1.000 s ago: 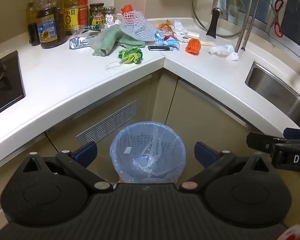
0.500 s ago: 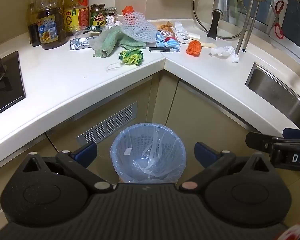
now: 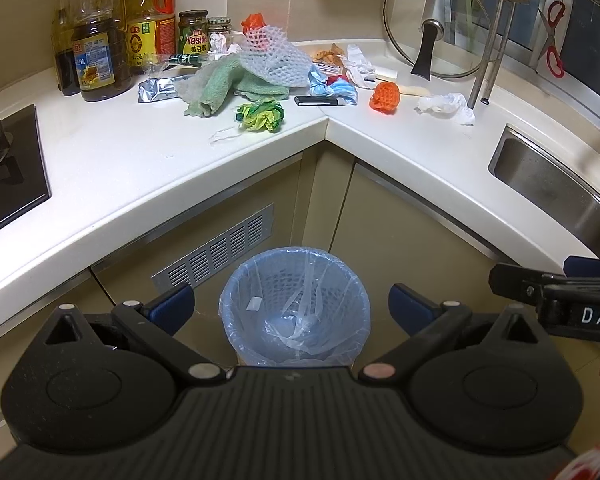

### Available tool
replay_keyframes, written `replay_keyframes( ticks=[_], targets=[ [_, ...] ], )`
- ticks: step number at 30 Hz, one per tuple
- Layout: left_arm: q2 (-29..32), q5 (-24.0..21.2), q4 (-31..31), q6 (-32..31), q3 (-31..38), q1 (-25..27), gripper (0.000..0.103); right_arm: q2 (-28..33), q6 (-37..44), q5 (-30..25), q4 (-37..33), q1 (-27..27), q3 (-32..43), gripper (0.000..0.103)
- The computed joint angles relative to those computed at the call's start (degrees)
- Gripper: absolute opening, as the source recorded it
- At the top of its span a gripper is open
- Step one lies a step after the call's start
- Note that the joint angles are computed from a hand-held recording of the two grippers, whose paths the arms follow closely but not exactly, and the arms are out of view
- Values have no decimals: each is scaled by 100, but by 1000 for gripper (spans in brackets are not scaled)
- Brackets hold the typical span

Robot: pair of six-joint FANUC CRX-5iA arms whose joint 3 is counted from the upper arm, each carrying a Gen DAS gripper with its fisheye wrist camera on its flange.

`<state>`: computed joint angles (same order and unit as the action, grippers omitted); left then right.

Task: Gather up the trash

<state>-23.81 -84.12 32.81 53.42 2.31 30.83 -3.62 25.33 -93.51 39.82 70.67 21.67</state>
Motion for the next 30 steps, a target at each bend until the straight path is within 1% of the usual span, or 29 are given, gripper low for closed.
replay_keyframes(
  ticks=[30],
  targets=[
    [-32, -16, 92, -59, -34, 84, 102, -32, -32, 3, 54, 45, -44, 103]
  ],
)
